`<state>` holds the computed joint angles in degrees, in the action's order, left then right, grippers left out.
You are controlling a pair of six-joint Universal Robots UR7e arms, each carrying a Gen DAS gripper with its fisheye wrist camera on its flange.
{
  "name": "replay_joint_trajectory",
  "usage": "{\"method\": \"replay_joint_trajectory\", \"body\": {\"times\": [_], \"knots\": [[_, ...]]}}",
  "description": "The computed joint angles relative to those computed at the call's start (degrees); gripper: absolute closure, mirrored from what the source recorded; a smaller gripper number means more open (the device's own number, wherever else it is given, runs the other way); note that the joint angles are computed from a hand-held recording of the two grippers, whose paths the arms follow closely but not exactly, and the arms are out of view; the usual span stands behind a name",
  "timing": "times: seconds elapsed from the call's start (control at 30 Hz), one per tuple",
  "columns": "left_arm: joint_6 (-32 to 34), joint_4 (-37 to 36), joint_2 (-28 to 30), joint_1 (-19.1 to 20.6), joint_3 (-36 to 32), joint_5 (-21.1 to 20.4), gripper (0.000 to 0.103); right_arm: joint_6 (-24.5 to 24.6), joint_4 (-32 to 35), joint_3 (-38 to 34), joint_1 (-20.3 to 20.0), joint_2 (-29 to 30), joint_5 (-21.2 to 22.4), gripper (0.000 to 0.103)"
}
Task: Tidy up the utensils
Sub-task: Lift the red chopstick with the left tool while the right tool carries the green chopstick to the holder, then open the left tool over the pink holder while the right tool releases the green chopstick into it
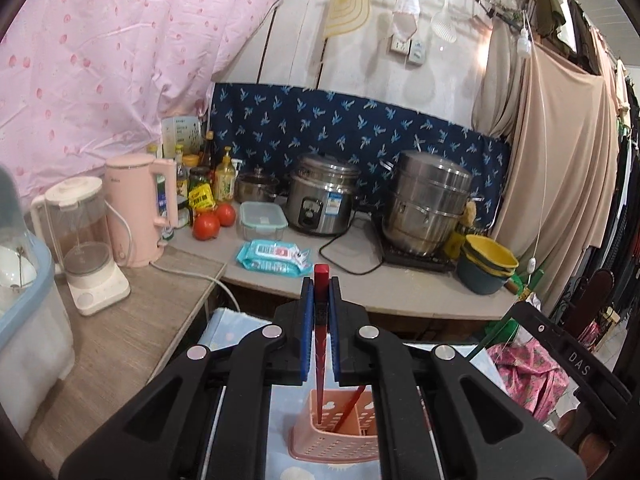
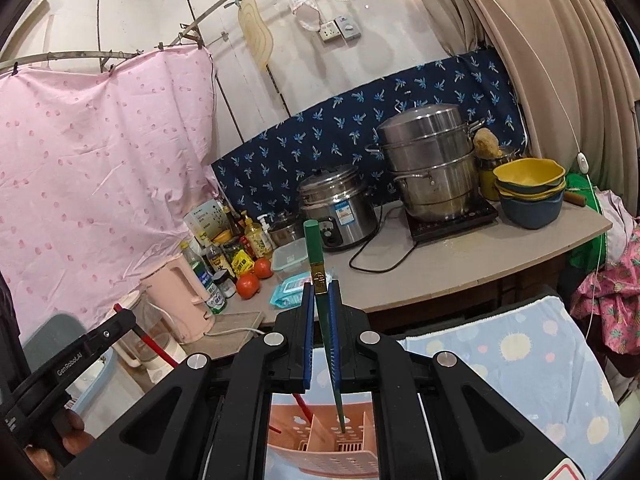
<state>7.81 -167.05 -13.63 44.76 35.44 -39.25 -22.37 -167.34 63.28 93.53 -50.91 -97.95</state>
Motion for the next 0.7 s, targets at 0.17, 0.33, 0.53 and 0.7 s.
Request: {"method": "replay_joint_trajectory", "body": {"times": [0.17, 0.33, 0.53, 0.7], "knots": [[-3.56, 1.44, -1.21, 1.01, 3.43, -0.21, 0.096, 0.02, 2.12, 1.47, -1.25, 0.52, -1.73, 0.096], [-5.82, 2.41, -2.10, 1.44, 5.76, -0.19, 0.096, 0.69, 3.24, 2.30, -2.07, 0.54, -2.95, 0.096], [-8.08, 3.22, -2.89, 1.53, 7.87, 0.44, 0.095, 0.27, 2.21, 3.69, -2.42, 0.31, -3.95, 0.093], [-9.42, 1.39, -4.11, 1.11, 11.10, 2.11, 0.067, -0.32, 1.56, 4.52, -2.43, -0.19, -4.73, 0.081]]}}
